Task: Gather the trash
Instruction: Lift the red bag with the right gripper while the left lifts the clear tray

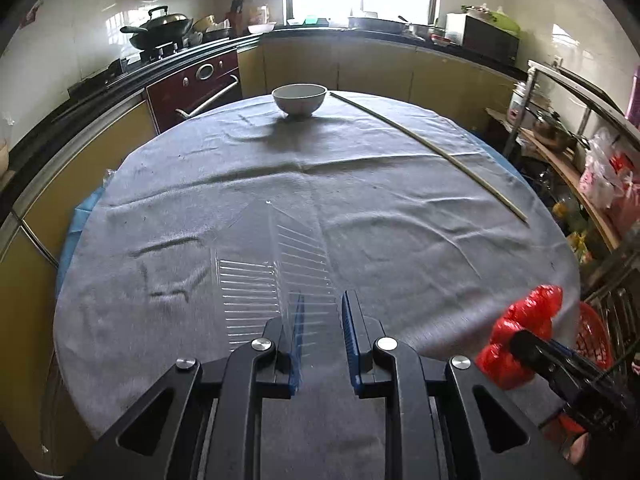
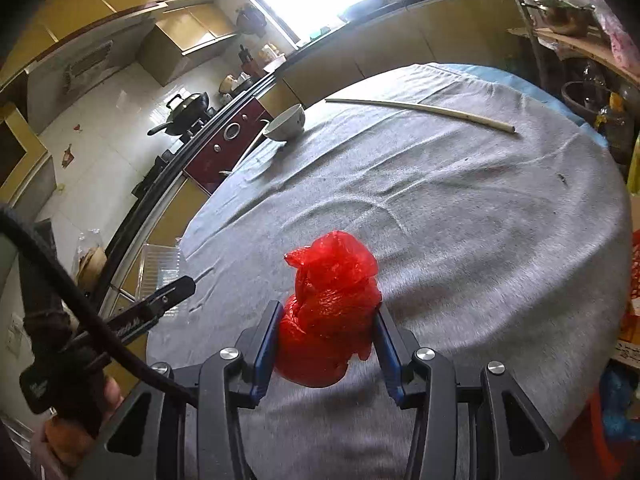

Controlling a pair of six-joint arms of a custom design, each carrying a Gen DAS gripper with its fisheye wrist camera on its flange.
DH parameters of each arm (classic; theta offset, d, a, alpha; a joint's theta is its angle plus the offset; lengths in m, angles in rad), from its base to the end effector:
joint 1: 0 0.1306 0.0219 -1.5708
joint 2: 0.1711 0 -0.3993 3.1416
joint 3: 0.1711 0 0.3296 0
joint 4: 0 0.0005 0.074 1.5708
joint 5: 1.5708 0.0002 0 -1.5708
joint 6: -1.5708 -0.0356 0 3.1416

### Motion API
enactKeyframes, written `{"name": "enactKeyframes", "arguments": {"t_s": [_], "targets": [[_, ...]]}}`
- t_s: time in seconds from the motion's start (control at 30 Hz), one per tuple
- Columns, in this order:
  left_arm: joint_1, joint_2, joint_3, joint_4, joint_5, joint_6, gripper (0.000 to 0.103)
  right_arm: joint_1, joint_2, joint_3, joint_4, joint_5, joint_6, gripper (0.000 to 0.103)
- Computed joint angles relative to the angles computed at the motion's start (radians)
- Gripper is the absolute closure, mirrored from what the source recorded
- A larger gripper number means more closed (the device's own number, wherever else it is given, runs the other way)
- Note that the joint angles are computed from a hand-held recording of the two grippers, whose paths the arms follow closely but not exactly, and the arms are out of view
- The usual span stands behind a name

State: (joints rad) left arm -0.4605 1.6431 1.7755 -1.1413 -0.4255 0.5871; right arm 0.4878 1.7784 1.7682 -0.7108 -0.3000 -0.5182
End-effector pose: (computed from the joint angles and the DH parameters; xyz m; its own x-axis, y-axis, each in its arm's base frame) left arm 0.4555 -0.2101 0.4715 -0.7462 -0.1930 -0.6371 -0.2470 0.9690 -0.0043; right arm 0.5078 0.2807 0.4268 -0.8255 0.0977 -0.5559 -0.2705 0.7960 0.5415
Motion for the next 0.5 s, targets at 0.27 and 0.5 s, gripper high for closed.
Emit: {"name": "enactKeyframes", "arguments": {"t_s": [0.27,0.5], "targets": [[-0.044,-0.040,-0.050,-0.005,-0.012,0.043,0.083,0.008,-0.064,-0.074,0.021,0.006,0.013,0.055],[-0.065,-0.074,-0.100,-0.014,0.007,0.066,0.083,0.019,-0.089,-0.106,0.013,0.003,0.009,0.055]]}}
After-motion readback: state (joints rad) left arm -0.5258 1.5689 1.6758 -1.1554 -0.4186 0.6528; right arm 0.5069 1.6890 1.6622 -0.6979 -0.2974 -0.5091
